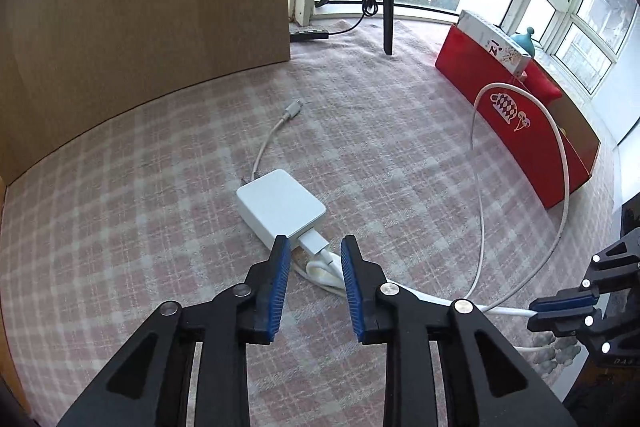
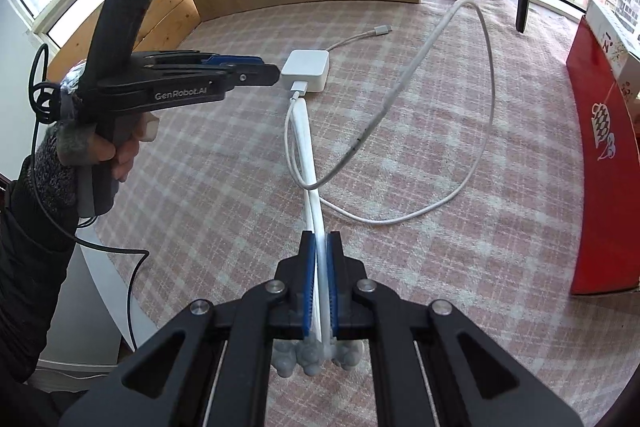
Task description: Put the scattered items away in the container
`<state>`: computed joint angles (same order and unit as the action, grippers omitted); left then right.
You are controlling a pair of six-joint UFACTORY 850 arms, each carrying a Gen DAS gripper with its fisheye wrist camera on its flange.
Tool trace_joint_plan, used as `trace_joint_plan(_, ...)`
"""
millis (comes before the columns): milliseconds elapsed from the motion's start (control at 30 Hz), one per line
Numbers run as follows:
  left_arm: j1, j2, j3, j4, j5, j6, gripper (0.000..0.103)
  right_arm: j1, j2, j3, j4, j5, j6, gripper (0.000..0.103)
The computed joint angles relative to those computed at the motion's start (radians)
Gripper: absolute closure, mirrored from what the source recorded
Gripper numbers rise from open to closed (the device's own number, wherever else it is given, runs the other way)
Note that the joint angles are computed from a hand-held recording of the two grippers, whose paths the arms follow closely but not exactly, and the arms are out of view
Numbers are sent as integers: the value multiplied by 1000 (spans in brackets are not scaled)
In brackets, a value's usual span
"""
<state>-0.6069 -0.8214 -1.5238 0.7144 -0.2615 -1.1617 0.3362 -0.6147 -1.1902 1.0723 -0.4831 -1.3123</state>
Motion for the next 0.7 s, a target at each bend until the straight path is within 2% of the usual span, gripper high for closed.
trace_joint_plan(167, -8, -91, -122, -22, -148, 59, 76, -6, 23, 33, 27, 9, -18, 97)
trace_joint_plan(267, 9, -88, -116, -29, -134, 50, 68, -14, 40, 56, 46, 33, -28, 97)
trace_joint_plan(367, 16, -97, -127, -30, -174, 57, 72, -28, 53, 71, 67, 51, -33, 98)
trace_joint_plan(467, 29, -80, -98, -17, -141, 27, 69, -50, 59, 75, 112, 58, -41, 98)
trace_joint_plan(567, 36, -63, -73, 14, -119, -12, 72, -77, 53, 66, 93, 21, 11, 98)
trace_joint_plan(700, 39, 6, 13, 100, -38, -105, 72, -106, 95, 108, 79, -5, -11, 98)
